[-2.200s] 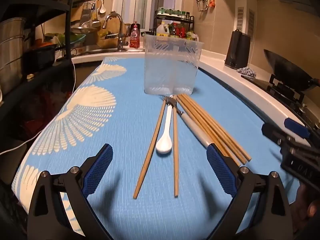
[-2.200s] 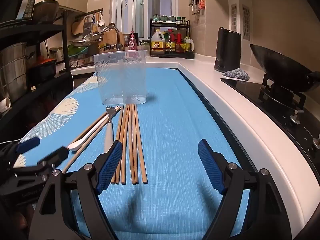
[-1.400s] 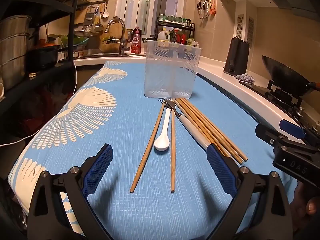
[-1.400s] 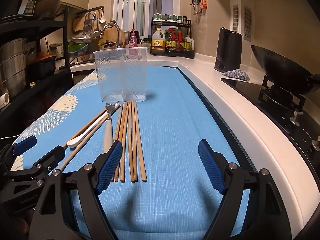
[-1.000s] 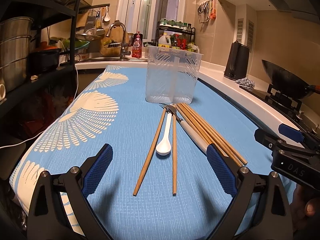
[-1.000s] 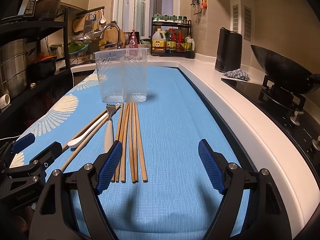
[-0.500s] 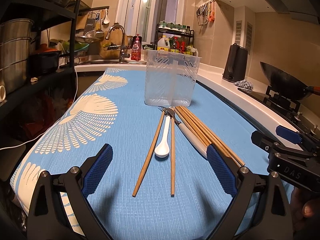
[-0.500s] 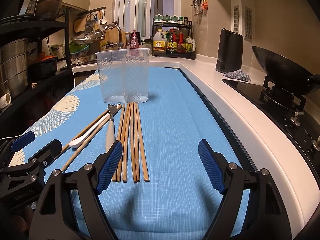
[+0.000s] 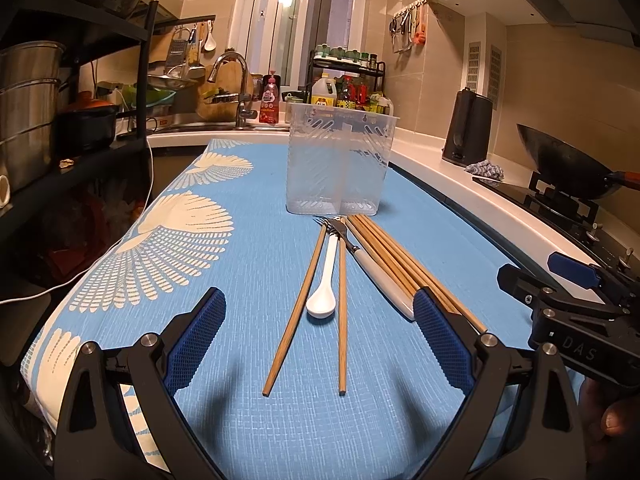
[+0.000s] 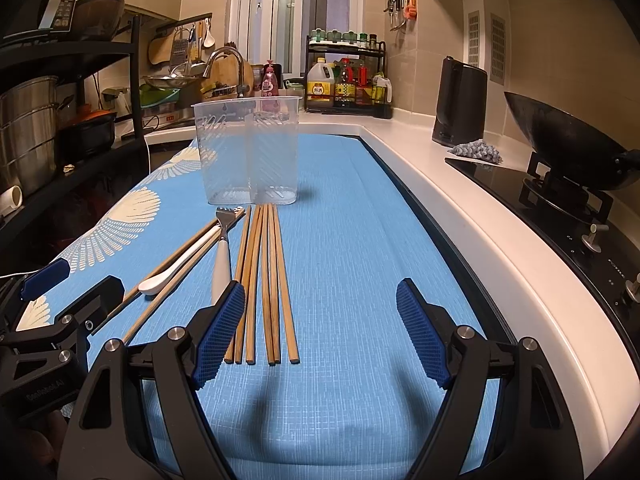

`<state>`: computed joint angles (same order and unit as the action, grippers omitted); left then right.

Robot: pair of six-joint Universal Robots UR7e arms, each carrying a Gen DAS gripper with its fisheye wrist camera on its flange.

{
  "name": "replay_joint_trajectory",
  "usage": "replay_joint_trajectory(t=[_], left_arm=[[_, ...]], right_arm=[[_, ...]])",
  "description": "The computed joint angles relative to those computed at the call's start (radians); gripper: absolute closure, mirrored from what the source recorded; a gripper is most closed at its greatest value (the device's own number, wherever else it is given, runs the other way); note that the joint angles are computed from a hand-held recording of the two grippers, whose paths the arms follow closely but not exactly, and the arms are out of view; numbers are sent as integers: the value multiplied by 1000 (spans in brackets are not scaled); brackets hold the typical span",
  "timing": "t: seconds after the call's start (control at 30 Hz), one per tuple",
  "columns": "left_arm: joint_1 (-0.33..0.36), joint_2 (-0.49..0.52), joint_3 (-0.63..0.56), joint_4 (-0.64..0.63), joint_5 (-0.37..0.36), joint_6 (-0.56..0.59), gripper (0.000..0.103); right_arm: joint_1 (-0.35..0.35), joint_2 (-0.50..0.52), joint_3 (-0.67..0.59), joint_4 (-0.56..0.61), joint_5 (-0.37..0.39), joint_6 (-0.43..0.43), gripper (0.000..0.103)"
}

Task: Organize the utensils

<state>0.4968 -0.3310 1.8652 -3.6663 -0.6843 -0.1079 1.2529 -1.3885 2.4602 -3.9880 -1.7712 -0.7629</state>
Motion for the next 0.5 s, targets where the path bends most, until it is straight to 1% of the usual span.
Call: replay_joint_trajectory(t=[0.5], left_arm=[[2,0,-3,-3,-6,9,11]], right_arm=[[-1,0,1,-1,2,0,26]])
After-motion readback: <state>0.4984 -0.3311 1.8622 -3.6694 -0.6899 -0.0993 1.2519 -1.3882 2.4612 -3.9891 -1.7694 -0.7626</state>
